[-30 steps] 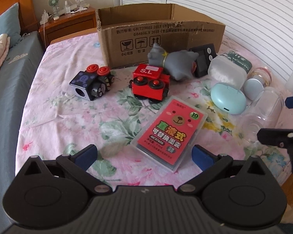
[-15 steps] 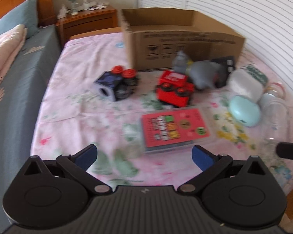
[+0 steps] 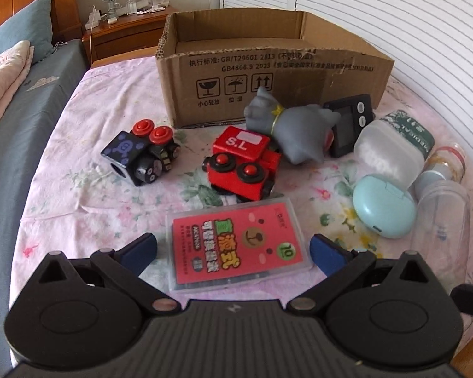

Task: Organize rigid objects
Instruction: 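Grasp red card pack with left tool while right tool grasps clear tube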

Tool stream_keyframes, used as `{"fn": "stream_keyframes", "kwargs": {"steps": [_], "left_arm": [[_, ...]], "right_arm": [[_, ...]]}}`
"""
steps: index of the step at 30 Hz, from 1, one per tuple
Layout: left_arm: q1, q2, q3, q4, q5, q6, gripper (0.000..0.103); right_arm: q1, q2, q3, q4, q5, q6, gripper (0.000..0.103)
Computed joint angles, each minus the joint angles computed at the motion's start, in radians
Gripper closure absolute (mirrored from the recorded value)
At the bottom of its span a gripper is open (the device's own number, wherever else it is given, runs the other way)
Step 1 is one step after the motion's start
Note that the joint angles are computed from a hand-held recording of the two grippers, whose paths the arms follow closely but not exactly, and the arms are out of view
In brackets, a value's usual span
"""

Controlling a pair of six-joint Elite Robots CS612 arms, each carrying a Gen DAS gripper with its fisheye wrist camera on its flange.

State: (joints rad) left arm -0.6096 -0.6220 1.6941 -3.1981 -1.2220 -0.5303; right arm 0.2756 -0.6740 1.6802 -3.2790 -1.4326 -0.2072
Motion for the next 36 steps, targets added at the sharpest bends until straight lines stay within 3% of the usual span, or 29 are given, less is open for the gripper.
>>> {"fn": "stream_keyframes", "kwargs": {"steps": [7, 22, 27, 36], "left_arm": [[0.005, -0.004, 0.048, -0.075, 0.005, 0.022, 0.001], [0.007, 0.01, 0.018, -0.084, -0.017, 0.067, 0.001], [0.005, 0.009, 0.019, -0.081, -0.015, 0.064, 0.001], [0.001, 0.013, 0.008, -0.075, 0.005, 0.055, 0.003]], "right_arm": [[-0.015, 0.004, -0.009, 0.023, 0.06, -0.047, 0.0], [-0.031, 0.015, -0.042, 0.114, 0.135, -0.072, 0.0], [-0.028, 0.009, -0.041, 0.143, 0.136, -0.11, 0.0], [0.0, 0.031, -0.074, 0.16, 0.041, -0.13, 0.0]]}}
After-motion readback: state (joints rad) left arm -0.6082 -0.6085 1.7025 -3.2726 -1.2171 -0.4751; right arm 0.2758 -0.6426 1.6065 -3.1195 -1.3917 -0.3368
